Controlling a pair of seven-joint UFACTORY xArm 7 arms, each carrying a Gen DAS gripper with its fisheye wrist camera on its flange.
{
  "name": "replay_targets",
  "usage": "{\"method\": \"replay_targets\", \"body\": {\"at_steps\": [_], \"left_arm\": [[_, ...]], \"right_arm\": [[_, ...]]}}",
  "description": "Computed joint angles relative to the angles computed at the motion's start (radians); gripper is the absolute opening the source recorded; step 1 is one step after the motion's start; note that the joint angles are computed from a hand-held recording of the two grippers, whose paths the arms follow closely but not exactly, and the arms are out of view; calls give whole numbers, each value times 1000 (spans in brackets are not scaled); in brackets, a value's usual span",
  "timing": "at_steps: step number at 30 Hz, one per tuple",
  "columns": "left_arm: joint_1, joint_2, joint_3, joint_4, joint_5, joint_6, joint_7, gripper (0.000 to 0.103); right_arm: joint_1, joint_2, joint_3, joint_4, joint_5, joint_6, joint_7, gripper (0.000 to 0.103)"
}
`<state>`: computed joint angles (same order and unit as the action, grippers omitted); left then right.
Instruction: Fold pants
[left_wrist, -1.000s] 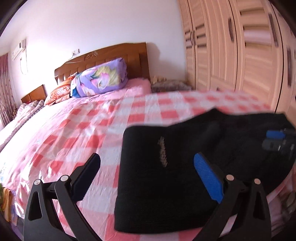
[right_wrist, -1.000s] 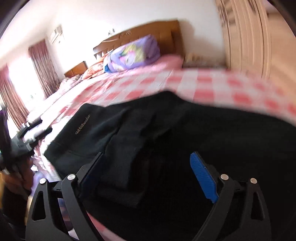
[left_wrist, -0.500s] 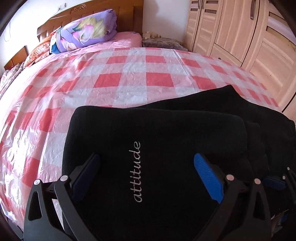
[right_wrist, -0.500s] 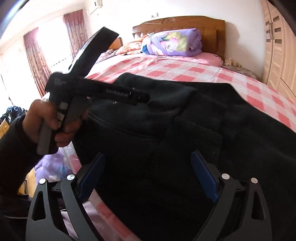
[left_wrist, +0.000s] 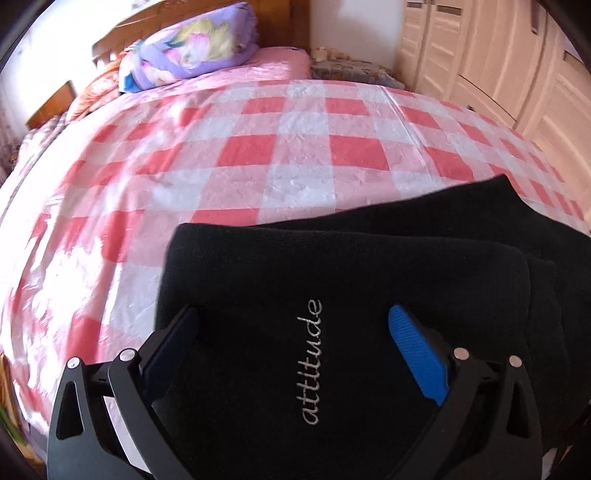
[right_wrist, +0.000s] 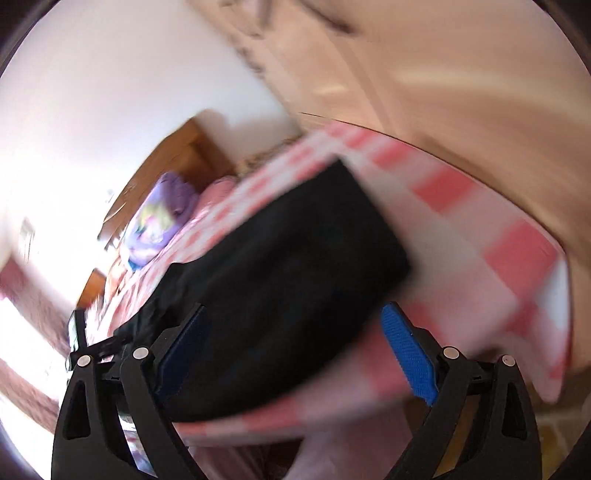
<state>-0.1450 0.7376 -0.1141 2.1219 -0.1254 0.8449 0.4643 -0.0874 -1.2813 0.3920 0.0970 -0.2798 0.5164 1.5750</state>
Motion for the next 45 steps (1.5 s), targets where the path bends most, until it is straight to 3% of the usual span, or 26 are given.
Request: {"method": "replay_targets", "body": {"at_steps": [2, 4, 6, 8, 11, 13, 15, 16, 18, 20, 21, 22, 24, 27, 30, 33, 37, 41, 45], "left_arm": [[25, -94, -33, -134, -50, -78, 17, 101], [67, -183, -101, -252, -146, -124, 112, 101], [92, -272, -159, -375, -240, -164, 252, 101], [85, -330, -185, -458, -293, -180, 358, 101], [46, -378, -193, -552, -319, -201, 481, 101], [-13, -379, -158, -589, -268, -214, 476, 101], [-51, -335, -127, -567, -245, -175, 460, 102], [-21, -335, -157, -580, -293, -202, 496, 102], [-38, -341, -134, -574, -285, -173, 483, 102], [-60, -348, -109, -568, -247, -157, 445, 102], [-70, -356, -99, -556, -229, -129, 415, 101], [-64, -357, -106, -539, -243, -97, 414, 101], [-50, -358, -128, -485, -292, -19, 440, 101], [-89, -377, -142, -417, -309, 36, 437, 101], [-190, -325, -148, -246, -235, 209, 352, 101], [-349, -230, -148, -57, -102, 372, 263, 101], [-554, -112, -109, 131, 77, 513, 166, 101], [-713, -94, -64, 122, 236, 508, 139, 101], [-824, -136, -9, -25, 474, 368, 97, 101]], "right_arm": [[17, -2, -29, -12, 8, 36, -22, 91], [15, 28, -45, -20, 8, 1, -39, 91], [-3, 109, -96, -17, -7, -98, -66, 94], [-26, 172, -99, 15, 12, -112, -126, 95], [-40, 269, -128, 57, 41, -169, -167, 99], [-47, 346, -158, 107, 60, -149, -217, 99], [-48, 373, -178, 126, 80, -136, -249, 99], [-59, 377, -170, 122, 88, -149, -242, 99], [-84, 380, -139, 118, 92, -166, -223, 99], [-114, 347, -73, 101, 82, -165, -173, 90], [-129, 329, -39, 101, 73, -136, -146, 72], [-138, 285, -1, 76, 80, -127, -114, 61], [-130, 212, 3, -4, 68, -212, -33, 45], [-144, 143, 79, -43, 50, -243, 41, 41], [-185, 110, 186, -24, -4, -218, 107, 39], [-204, 116, 221, 10, -59, -173, 122, 39], [-221, 140, 240, 39, -114, -142, 153, 39], [-241, 171, 273, 77, -169, -96, 184, 39], [-255, 216, 305, 147, -250, -9, 172, 39]]}}
